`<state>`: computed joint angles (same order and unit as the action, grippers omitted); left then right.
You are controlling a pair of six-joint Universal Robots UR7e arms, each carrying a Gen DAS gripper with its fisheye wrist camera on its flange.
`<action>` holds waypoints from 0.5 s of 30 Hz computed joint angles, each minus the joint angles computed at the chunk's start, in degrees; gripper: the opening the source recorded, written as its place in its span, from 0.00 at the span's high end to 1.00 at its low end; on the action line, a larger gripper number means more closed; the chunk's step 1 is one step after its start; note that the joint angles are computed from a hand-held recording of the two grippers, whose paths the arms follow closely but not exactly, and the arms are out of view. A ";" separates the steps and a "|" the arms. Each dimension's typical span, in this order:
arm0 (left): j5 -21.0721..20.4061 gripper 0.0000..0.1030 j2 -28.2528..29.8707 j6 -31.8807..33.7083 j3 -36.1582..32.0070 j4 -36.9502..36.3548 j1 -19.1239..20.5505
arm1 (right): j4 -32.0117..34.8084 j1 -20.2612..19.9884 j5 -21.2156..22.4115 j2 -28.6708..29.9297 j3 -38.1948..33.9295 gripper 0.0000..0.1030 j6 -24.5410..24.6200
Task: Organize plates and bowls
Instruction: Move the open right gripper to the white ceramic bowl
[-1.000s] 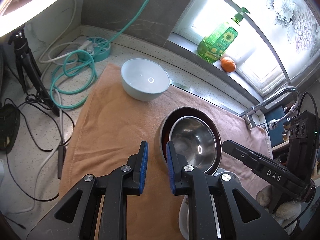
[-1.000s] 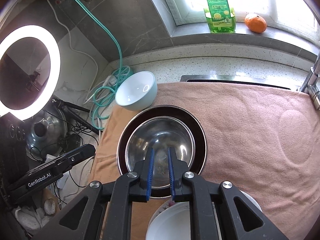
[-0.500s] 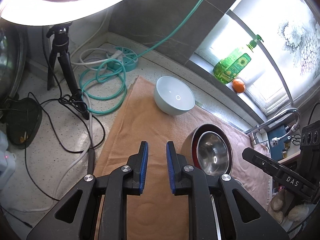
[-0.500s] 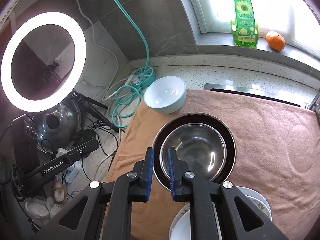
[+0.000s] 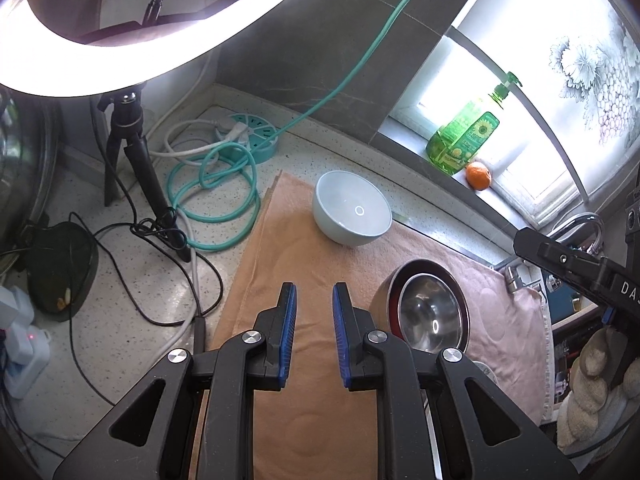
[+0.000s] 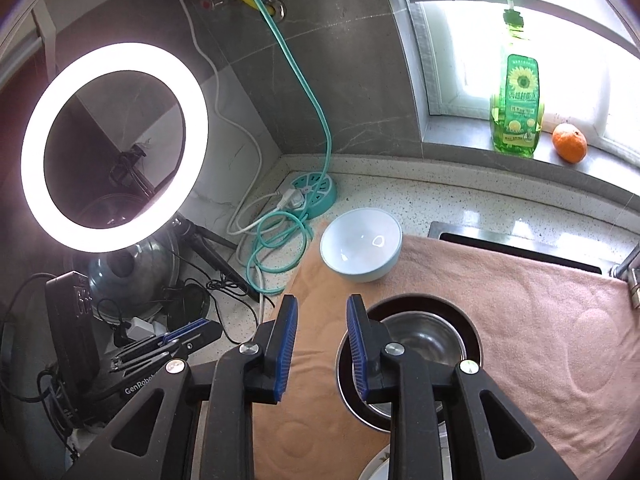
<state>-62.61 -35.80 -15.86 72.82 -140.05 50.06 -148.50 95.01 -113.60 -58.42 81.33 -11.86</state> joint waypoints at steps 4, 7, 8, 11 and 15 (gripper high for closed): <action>1.39 0.85 1.79 0.57 -2.28 0.48 -0.07 | 1.46 -0.11 0.85 1.70 -3.75 0.78 -0.38; 1.22 0.85 3.22 0.16 -4.55 1.96 0.21 | 3.99 -0.81 1.75 3.75 -7.65 0.77 0.26; 1.38 0.85 3.71 0.36 -5.28 2.30 0.24 | 5.28 -1.23 2.29 4.40 -9.02 0.77 1.23; 2.10 0.85 5.45 1.11 -7.83 3.35 0.39 | 8.72 -2.43 3.33 6.46 -12.84 0.77 2.62; 2.37 0.85 8.80 0.44 -12.94 6.57 1.20 | 10.89 -3.41 1.77 9.56 -17.25 0.77 1.91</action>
<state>-60.24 -27.00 -15.42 59.89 -133.48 51.25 -137.61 91.60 -111.83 -48.86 64.08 -9.95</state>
